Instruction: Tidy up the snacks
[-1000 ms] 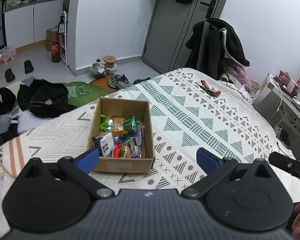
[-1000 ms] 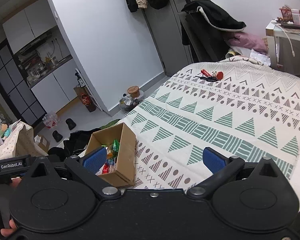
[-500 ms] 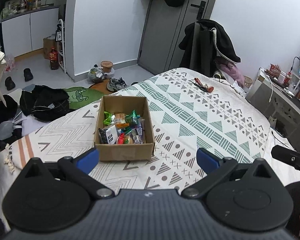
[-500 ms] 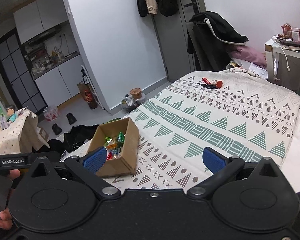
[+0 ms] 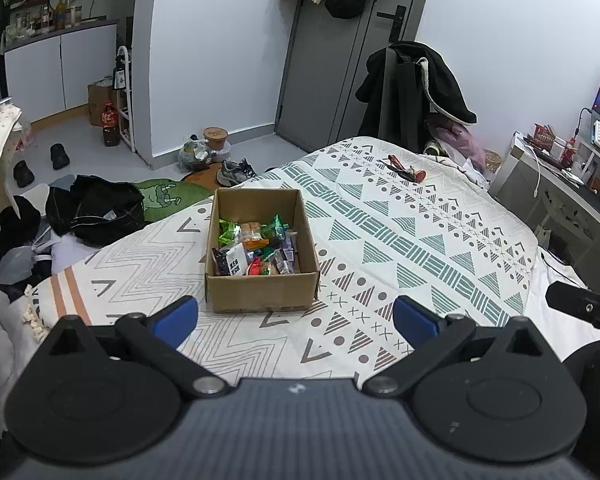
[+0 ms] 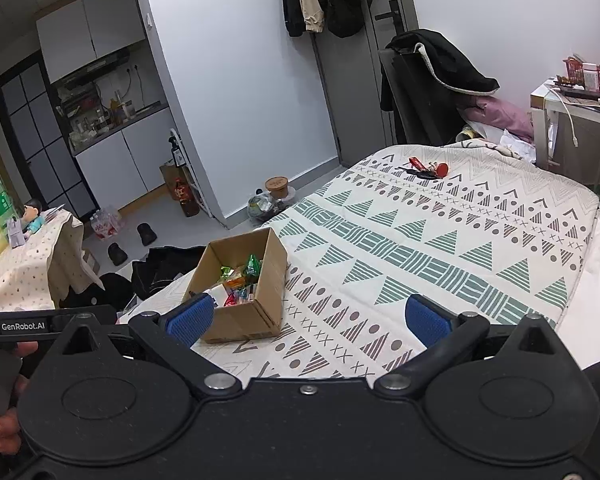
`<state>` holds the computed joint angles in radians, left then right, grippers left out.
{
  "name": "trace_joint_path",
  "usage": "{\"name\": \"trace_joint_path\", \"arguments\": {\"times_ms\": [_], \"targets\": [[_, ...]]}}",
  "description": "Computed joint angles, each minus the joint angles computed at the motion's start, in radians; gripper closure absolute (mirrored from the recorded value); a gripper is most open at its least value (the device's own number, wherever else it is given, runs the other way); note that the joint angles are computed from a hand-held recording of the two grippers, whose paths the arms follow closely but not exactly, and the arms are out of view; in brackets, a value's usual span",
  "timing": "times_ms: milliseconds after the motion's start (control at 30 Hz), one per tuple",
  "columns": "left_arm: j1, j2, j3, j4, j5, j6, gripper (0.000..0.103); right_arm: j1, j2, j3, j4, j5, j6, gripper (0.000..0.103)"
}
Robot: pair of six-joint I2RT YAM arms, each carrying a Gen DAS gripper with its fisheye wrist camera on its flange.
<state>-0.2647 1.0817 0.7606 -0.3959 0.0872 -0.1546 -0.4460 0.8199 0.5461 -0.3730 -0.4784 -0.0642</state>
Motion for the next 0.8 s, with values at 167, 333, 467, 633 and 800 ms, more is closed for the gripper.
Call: {"name": "trace_joint_path", "arguments": {"times_ms": [167, 333, 467, 633, 800], "targets": [[0.006, -0.01, -0.003, -0.002, 0.007, -0.002, 0.0, 0.021, 0.005, -0.001, 0.008, 0.013, 0.0, 0.0], [0.009, -0.01, -0.001, -0.006, 0.007, 0.002, 0.0, 0.033, 0.008, -0.001, 0.008, 0.021, 0.002, 0.0], [0.014, -0.006, 0.002, -0.006, 0.01, 0.005, 0.0, 0.037, 0.006, -0.004, 0.013, 0.025, 0.008, 0.0], [0.017, -0.005, 0.003, -0.008, 0.012, 0.009, 0.0, 0.039, 0.01, -0.001, 0.011, 0.033, 0.011, 0.0], [0.014, -0.004, 0.002, -0.004, 0.01, 0.008, 0.0, 0.034, 0.008, 0.001, 0.008, 0.032, 0.009, 0.0]]}}
